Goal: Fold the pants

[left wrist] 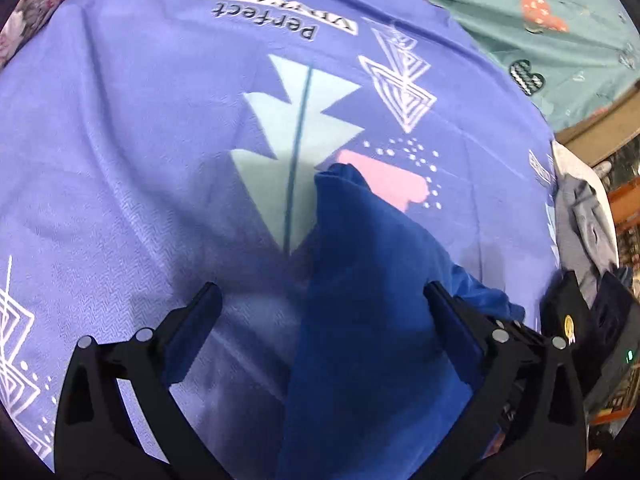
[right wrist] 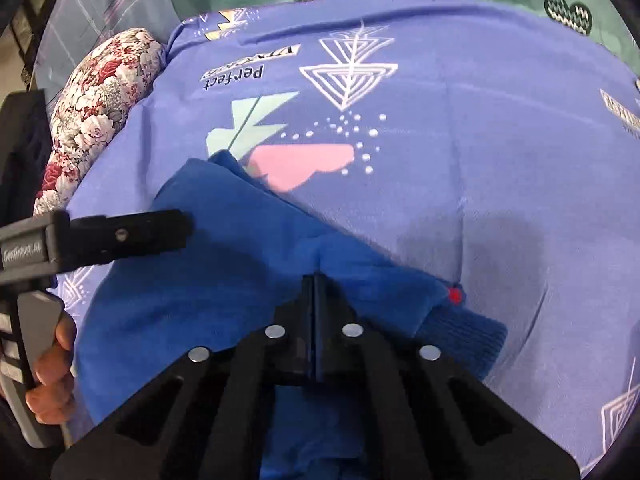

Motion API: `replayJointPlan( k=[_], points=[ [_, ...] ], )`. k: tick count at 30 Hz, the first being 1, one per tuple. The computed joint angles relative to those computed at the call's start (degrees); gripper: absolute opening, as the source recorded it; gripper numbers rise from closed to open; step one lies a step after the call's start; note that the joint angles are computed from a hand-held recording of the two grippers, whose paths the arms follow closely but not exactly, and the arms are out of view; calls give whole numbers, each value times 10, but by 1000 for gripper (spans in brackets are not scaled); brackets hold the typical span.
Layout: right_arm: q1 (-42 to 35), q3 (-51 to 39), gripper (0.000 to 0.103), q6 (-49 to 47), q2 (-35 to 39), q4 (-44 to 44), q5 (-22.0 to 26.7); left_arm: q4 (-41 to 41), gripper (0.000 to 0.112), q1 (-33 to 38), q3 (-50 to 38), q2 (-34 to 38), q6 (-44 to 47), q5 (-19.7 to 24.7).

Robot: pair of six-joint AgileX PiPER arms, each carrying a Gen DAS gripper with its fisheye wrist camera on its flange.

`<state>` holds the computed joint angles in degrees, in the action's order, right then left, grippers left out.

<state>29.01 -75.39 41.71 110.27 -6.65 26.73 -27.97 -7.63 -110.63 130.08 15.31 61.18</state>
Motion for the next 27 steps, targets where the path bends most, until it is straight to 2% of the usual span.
replayJointPlan(
  k=[1, 3, 7, 9, 10, 12, 13, 15, 17, 20, 22, 24, 27],
  points=[
    [0, 0, 0, -3, -5, 5, 4, -4, 101, 3, -7, 0, -3, 12],
    [-9, 25, 9, -29, -38, 53, -13, -8, 99, 9, -3, -15, 1, 22],
    [21, 82, 15, 15, -112, 20, -43, -87, 101, 46, 115, -104, 88, 1],
    [41, 94, 21, 2, -126, 30, -34, -96, 101, 51, 164, -133, 122, -17],
    [50, 90, 23, 13, -118, 21, -22, -75, 101, 42, 188, -142, 124, -40],
    [62, 72, 24, 40, -86, -6, -3, -31, 101, 25, 196, -121, 109, -72],
    [62, 75, 24, 47, -79, -12, -15, -36, 101, 29, 184, -106, 102, -65],
    [63, 65, 25, 54, -76, -13, -2, -81, 101, 57, 141, -68, 92, -1],
    [54, 82, 26, 18, -99, 36, -14, -83, 100, 66, 131, -69, 80, 19],
    [57, 124, 26, 41, -149, 19, -41, -79, 99, 68, 172, -116, 104, -16],
    [50, 153, 26, 22, -167, 54, -66, -68, 99, 61, 179, -121, 104, -27],
    [38, 169, 26, -47, -158, 138, -78, -50, 101, 51, 175, -109, 88, -33],
    [44, 168, 26, -35, -142, 113, -80, -69, 101, 56, 165, -94, 83, -22]
  ],
)
